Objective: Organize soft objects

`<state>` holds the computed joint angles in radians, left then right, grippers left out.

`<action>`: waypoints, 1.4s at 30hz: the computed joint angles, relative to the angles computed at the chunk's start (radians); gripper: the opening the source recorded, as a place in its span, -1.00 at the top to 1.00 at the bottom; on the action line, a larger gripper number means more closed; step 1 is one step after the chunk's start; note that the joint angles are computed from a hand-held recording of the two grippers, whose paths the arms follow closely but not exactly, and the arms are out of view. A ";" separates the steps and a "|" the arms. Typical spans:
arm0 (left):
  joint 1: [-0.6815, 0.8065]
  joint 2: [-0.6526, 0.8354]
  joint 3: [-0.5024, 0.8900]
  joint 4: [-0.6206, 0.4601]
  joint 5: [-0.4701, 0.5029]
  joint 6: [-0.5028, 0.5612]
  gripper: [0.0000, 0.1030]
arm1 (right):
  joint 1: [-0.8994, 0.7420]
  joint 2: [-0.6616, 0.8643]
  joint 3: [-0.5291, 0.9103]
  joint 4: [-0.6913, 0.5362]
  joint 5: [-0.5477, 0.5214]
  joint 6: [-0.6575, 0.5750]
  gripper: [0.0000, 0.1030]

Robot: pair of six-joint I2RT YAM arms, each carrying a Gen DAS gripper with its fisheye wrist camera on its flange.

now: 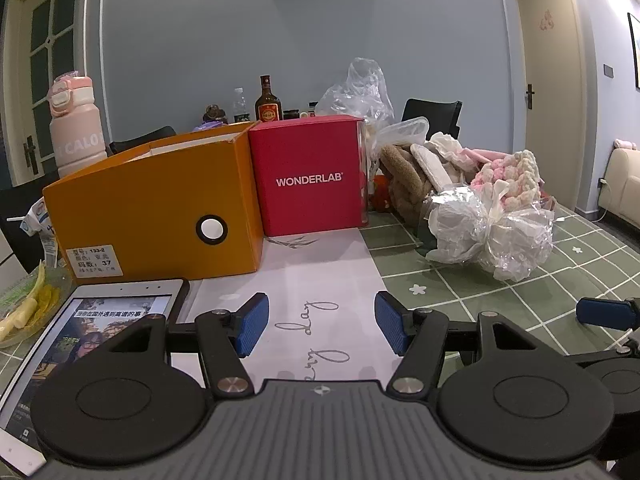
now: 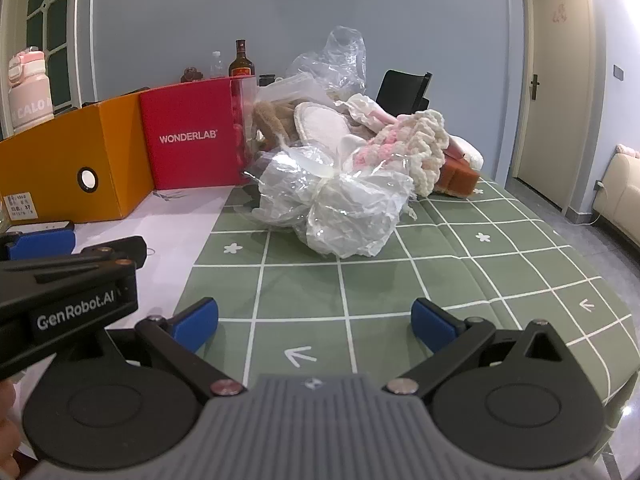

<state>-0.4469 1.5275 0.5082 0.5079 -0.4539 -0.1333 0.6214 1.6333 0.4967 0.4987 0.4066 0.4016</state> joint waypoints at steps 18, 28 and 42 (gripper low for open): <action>-0.009 0.004 0.000 -0.004 -0.025 -0.008 -0.39 | 0.018 0.007 -0.002 0.004 0.033 -0.001 -0.95; -0.017 0.005 0.003 -0.011 -0.033 -0.019 -0.39 | 0.015 0.005 -0.009 0.013 0.027 -0.003 -0.95; -0.030 0.009 0.013 -0.030 -0.051 -0.028 -0.39 | 0.012 0.009 -0.019 0.038 0.030 -0.013 -0.95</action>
<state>-0.4774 1.5367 0.5214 0.4783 -0.5045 -0.1618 0.6337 1.6419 0.4779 0.5368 0.4364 0.3883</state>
